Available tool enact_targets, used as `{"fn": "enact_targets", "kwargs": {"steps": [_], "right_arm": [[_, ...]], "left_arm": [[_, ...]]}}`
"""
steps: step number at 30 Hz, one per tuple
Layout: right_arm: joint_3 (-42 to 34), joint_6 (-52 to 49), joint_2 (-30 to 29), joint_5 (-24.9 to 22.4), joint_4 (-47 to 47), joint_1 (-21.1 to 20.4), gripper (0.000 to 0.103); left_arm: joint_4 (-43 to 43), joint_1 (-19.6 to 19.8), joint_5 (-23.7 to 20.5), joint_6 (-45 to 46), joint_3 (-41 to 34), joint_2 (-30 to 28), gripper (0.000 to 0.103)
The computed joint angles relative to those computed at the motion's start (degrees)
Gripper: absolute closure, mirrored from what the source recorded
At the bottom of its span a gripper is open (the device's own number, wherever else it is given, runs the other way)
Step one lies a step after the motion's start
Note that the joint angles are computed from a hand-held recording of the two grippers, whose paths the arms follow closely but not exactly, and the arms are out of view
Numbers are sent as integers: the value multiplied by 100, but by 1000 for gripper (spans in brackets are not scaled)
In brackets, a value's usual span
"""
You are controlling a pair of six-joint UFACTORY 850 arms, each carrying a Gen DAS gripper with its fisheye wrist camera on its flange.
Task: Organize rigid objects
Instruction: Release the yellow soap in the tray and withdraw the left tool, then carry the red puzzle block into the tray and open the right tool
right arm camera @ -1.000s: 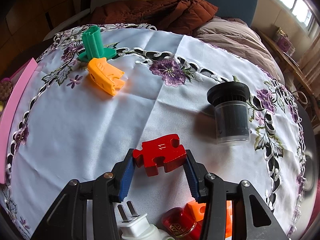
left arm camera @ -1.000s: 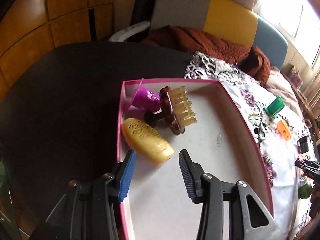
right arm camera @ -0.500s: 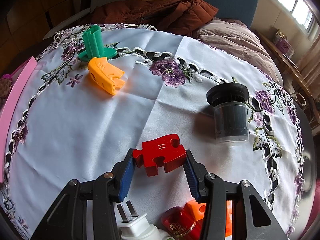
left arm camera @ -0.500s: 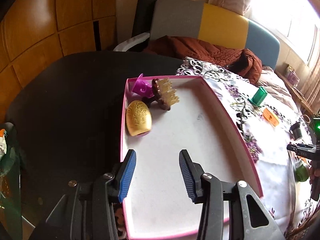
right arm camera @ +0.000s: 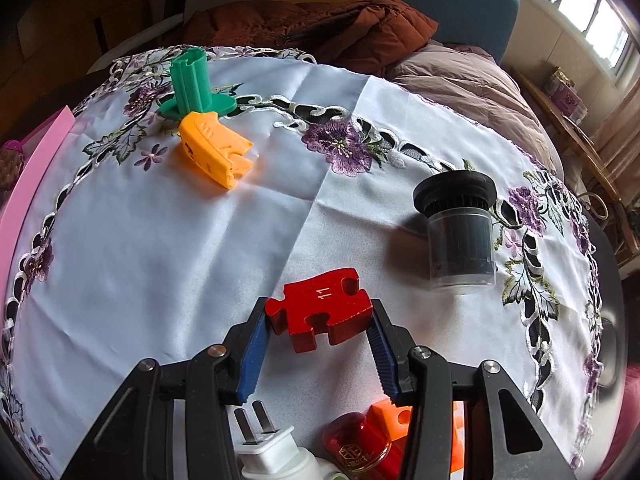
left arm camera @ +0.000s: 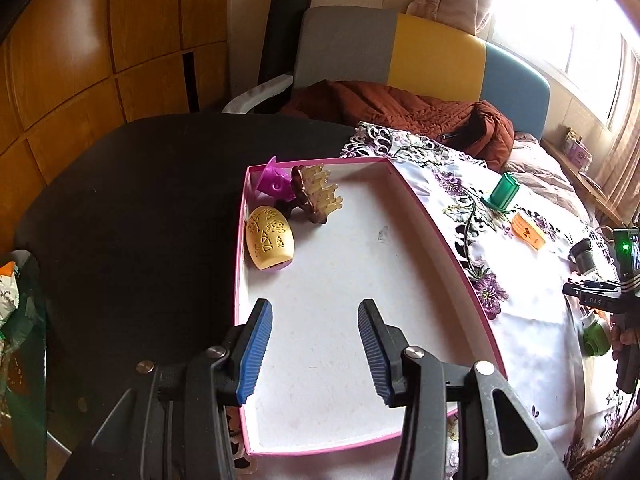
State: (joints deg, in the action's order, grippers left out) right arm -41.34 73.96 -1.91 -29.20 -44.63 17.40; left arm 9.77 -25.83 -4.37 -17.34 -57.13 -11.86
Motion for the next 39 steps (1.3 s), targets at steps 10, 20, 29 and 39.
{"fn": "enact_targets", "kwargs": {"steps": [10,20,29,39], "right_arm": [[-87,73,-85,-228,-101,96,55],[-322,621,178,-334,-479,440,55],[-1322,949,-454,442,-939,1240,55],[-2458,300,-1408,1174,-485,1629,55]], "left_arm": [[-1557,81,14,1600,94,70,58],[-2370,143,159,2420,174,169,58],[-3928,213,202,3960,234,218,58],[-4924,322,226,4957,325,266,58]]}}
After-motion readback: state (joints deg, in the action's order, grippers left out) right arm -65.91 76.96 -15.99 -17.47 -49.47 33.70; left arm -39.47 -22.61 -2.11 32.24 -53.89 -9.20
